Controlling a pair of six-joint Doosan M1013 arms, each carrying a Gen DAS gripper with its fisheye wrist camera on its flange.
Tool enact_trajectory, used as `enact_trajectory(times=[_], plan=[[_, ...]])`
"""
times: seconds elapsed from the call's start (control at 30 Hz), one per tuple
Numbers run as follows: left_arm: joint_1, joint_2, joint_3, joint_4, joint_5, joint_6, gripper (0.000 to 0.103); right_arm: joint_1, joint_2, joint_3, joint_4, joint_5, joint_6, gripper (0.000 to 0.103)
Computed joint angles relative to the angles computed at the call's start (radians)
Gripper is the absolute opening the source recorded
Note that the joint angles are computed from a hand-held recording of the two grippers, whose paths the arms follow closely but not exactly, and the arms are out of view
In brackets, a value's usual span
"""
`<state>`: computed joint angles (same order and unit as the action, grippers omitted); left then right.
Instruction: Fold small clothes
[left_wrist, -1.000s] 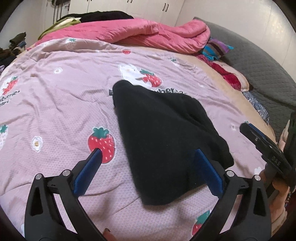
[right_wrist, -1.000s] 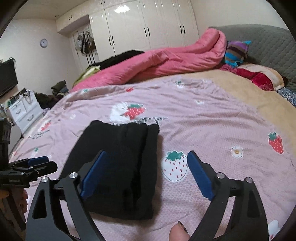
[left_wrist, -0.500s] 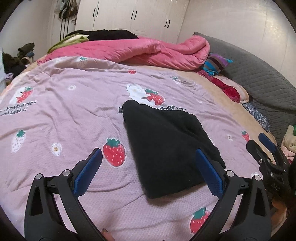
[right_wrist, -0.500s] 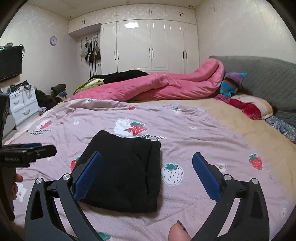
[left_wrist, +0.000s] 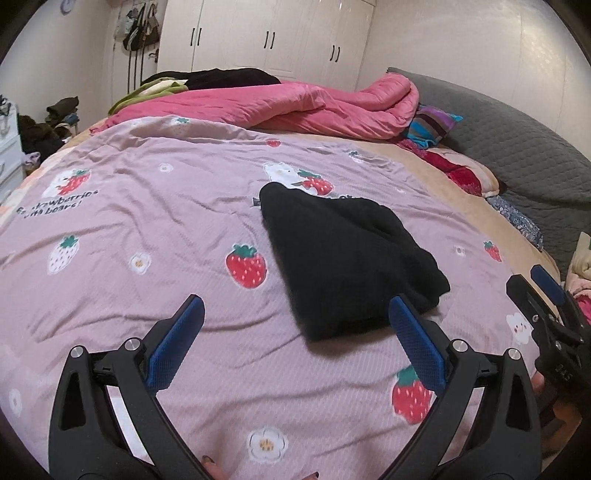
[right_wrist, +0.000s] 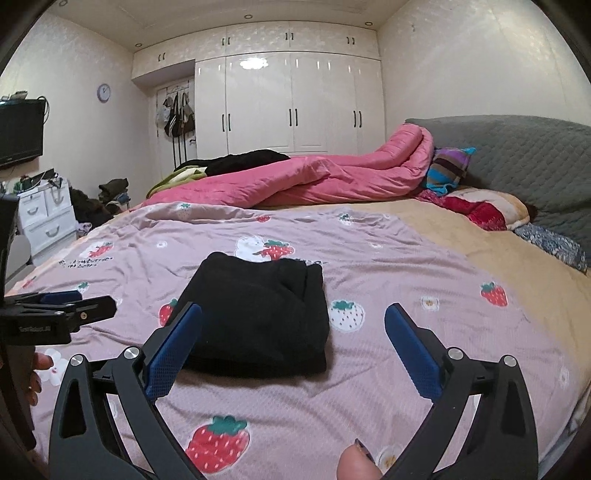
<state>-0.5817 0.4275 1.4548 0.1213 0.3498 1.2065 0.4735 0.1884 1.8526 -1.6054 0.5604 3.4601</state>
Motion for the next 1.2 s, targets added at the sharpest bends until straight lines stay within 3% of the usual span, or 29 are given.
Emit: enact_trajectory(times=[0.2,0.53,0.87,1.2], plan=[[-0.006,-0.022,0.048,0.089,-0.019,-0.08,0.094,0.016,0.0,0.023,0.043,0.014,-0.018,0.099],[-0.008,-0.026,0.089,0.049,-0.031,-0.069,0.094,0.059,0.029,0.035,0.116,0.105,-0.089,0.099],[-0.017,0.002,0.072,0.115,0.0,-0.113,0.094,0.026,0.042,0.032,0.192,0.034,-0.111,0.099],[-0.024,0.011,0.063,0.164,0.026,-0.135,0.094,0.016,0.04,0.033,0.222,0.023,-0.112,0.099]])
